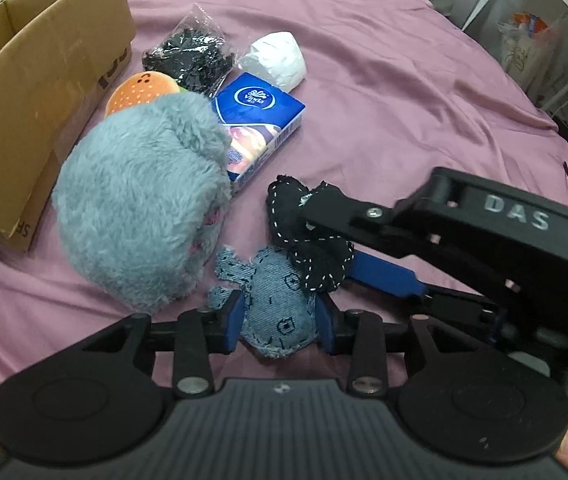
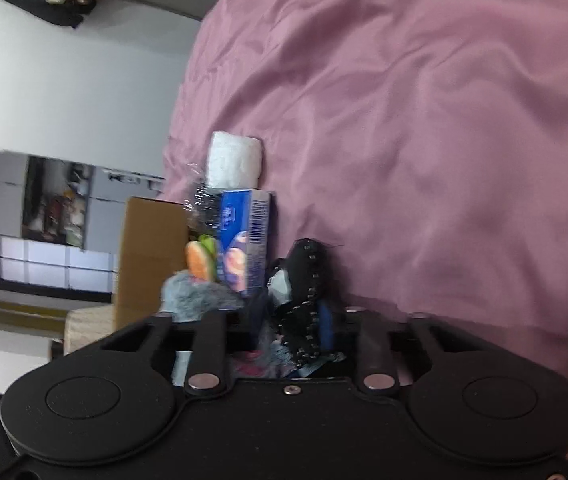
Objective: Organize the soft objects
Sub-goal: 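Carry the denim plush with the left gripper while the right carries the black plush toward the box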
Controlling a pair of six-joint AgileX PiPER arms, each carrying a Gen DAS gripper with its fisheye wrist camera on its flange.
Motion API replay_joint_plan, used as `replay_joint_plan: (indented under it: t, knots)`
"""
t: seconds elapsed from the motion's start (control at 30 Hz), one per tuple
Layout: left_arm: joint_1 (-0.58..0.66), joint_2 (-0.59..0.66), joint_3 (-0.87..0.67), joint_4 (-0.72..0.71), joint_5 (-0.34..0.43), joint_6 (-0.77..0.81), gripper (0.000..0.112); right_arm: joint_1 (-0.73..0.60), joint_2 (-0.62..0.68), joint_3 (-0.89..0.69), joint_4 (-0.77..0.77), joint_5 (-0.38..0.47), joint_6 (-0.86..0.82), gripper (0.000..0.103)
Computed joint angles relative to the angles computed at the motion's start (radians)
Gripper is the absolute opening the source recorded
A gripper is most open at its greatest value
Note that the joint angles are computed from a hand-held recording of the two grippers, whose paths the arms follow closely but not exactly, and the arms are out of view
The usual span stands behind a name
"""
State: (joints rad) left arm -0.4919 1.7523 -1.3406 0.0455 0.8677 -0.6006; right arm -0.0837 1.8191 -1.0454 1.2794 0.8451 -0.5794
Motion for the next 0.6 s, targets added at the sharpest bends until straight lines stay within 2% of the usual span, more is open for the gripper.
replay_joint_plan:
  t: [0.07, 0.3, 0.4, 0.6]
  knots:
    - [-0.004, 0.007, 0.0, 0.007, -0.008, -0.015, 0.033, -0.018, 0.001, 0.02, 0.039, 0.016, -0.021, 0.02]
    - [-0.011, -0.032, 0.024, 0.022, -0.019, -0.047, 0.022, -0.015, -0.133, 0.107, 0.016, -0.069, 0.017, 0.019]
    - [-0.005, -0.076, 0.056, -0.011, -0.036, -0.03, 0.021, -0.002, -0.218, 0.128, -0.06, -0.108, 0.096, 0.019]
    - [-0.004, -0.177, 0.117, -0.061, -0.065, 0.028, 0.021, 0.065, -0.398, 0.141, -0.342, -0.191, 0.366, 0.019]
